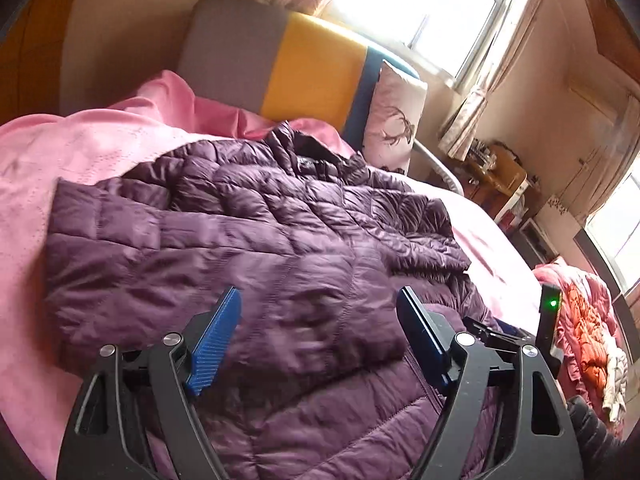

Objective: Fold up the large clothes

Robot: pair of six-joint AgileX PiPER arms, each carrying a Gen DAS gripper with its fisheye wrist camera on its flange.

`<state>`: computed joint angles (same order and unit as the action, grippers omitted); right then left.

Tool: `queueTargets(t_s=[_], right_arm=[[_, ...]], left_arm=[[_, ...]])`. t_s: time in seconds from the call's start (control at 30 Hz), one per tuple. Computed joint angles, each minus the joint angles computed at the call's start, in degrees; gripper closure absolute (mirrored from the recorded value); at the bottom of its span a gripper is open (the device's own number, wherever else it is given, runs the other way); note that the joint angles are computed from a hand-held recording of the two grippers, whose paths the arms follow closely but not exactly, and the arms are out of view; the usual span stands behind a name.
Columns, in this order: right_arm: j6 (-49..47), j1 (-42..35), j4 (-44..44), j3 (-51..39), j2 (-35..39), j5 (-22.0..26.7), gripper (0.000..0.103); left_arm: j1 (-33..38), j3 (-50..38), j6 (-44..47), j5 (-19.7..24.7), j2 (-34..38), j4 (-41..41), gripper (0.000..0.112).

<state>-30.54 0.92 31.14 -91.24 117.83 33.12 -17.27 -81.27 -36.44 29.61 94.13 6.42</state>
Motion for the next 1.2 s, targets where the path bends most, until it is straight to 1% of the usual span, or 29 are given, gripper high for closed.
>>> queueTargets(t_s=[0.07,0.1,0.13,0.2,0.23,0.3,0.33,0.37,0.47,0.53,0.6,0.67,0.77,0.83,0.9,0.93,0.97,1.0,1.03,1.07,1.1,1.17,1.2], right_arm=[[-0.1,0.0,0.2,0.0,0.0,0.0,0.002],[-0.1,0.0,0.1,0.0,0.0,0.0,0.002],[0.1,0.1,0.0,0.0,0.0,0.0,0.002],[1.2,0.3,-1.3,-0.5,0.1,0.4,0.002],[1.9,0.3,-2.0,-0.7,0.0,0.6,0.002],[6.8,1.2,-6.9,-1.4,-0.5,0.7,0.003],[9.8,1.8,-9.7,-1.5,-1.1,0.1,0.003],[11.1,2.3,-10.5,-1.1,-2.0,-0.6,0.003],[7.3,3.7,-5.4,-0.1,-5.2,-1.4,0.006],[3.9,5.4,-1.5,-2.1,-5.5,1.5,0.010],[2.0,7.3,2.2,-6.8,-3.4,7.6,0.014],[3.3,9.8,3.6,-12.6,-0.2,13.1,0.022],[7.2,13.6,4.7,-21.6,5.4,18.4,0.024],[10.3,15.9,4.2,-28.0,9.5,21.1,0.026],[14.5,17.7,3.0,-37.5,15.2,26.0,0.031],[16.0,18.7,2.1,-40.9,17.4,27.1,0.039],[16.6,19.3,1.2,-42.1,18.1,28.2,0.051],[16.8,19.9,0.6,-42.4,18.6,28.4,0.056],[17.8,20.7,-0.6,-44.8,20.0,29.3,0.062],[17.7,21.2,-1.3,-44.9,20.0,29.3,0.070],[17.4,21.6,-1.8,-45.8,20.3,29.4,0.073],[15.7,22.2,-2.6,-43.8,18.8,28.0,0.084],[15.1,22.6,-3.4,-43.7,18.2,27.4,0.086]], left_arm=[[2.5,4.2,-0.6,-2.4,-4.1,-1.6,0.034],[3.4,6.3,-3.1,-3.5,-6.2,-0.3,0.034],[4.3,8.7,-7.9,-4.2,-8.5,2.3,0.034],[7.2,13.0,-11.7,-5.3,-12.3,2.7,0.034],[8.5,16.4,-15.3,-5.5,-15.0,4.4,0.034],[9.4,20.3,-19.3,-4.7,-18.2,7.1,0.038],[9.4,22.8,-22.2,-3.8,-20.0,9.4,0.038],[9.8,24.1,-22.7,-3.4,-21.1,9.8,0.038],[8.8,29.3,-29.3,-2.3,-24.2,14.7,0.038],[7.9,31.8,-32.7,-1.4,-25.1,17.5,0.038],[7.3,32.7,-35.3,-1.4,-24.6,19.3,0.038],[7.8,34.0,-35.3,-2.4,-24.1,18.9,0.038],[8.1,34.0,-34.1,-2.4,-23.1,17.7,0.038],[7.5,33.8,-35.2,-1.7,-23.0,19.1,0.038],[7.4,33.9,-35.2,-1.5,-23.3,19.0,0.038],[7.6,34.1,-35.0,-1.8,-23.4,18.6,0.038],[7.6,34.1,-35.0,-1.8,-23.3,18.5,0.038],[7.7,34.0,-34.6,-1.8,-23.2,18.1,0.038],[7.6,34.0,-34.7,-1.7,-23.1,18.1,0.038],[7.4,33.9,-35.0,-1.4,-22.9,18.3,0.038],[7.0,33.8,-35.5,-1.0,-22.6,18.8,0.038],[6.1,33.2,-36.4,-0.1,-22.0,20.0,0.038],[5.7,32.9,-36.5,0.1,-21.7,20.3,0.038]])
